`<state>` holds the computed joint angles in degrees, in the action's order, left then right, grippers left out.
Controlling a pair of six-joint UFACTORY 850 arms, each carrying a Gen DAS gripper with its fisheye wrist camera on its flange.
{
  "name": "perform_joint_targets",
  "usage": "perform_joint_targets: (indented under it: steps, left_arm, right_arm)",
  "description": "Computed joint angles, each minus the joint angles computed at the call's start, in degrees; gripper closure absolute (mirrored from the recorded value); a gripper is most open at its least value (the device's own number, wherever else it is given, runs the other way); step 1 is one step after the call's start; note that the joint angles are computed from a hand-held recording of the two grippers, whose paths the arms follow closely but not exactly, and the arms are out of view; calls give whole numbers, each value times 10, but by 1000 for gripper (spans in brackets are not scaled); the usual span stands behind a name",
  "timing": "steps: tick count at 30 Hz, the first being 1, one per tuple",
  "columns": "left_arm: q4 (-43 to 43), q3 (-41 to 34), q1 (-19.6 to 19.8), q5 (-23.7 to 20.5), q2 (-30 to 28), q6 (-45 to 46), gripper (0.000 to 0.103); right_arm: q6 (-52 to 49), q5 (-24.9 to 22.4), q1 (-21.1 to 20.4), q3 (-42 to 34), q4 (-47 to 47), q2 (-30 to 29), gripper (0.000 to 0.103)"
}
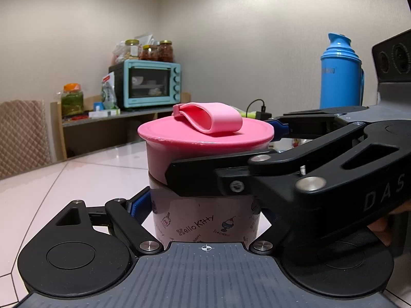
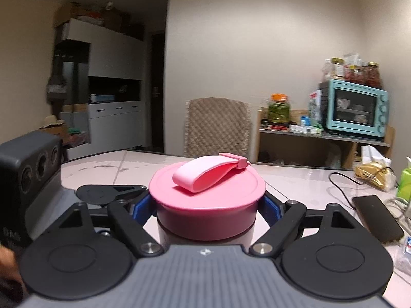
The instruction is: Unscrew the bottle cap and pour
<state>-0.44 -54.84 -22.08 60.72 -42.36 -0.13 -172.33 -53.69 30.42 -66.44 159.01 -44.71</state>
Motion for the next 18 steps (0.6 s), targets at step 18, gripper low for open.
perform_joint_targets:
  steps: [18]
  left_arm:
    - [-4, 2, -3, 0, 1, 1, 14]
  right_arm:
    - [231, -45, -103, -154, -481, -68, 18]
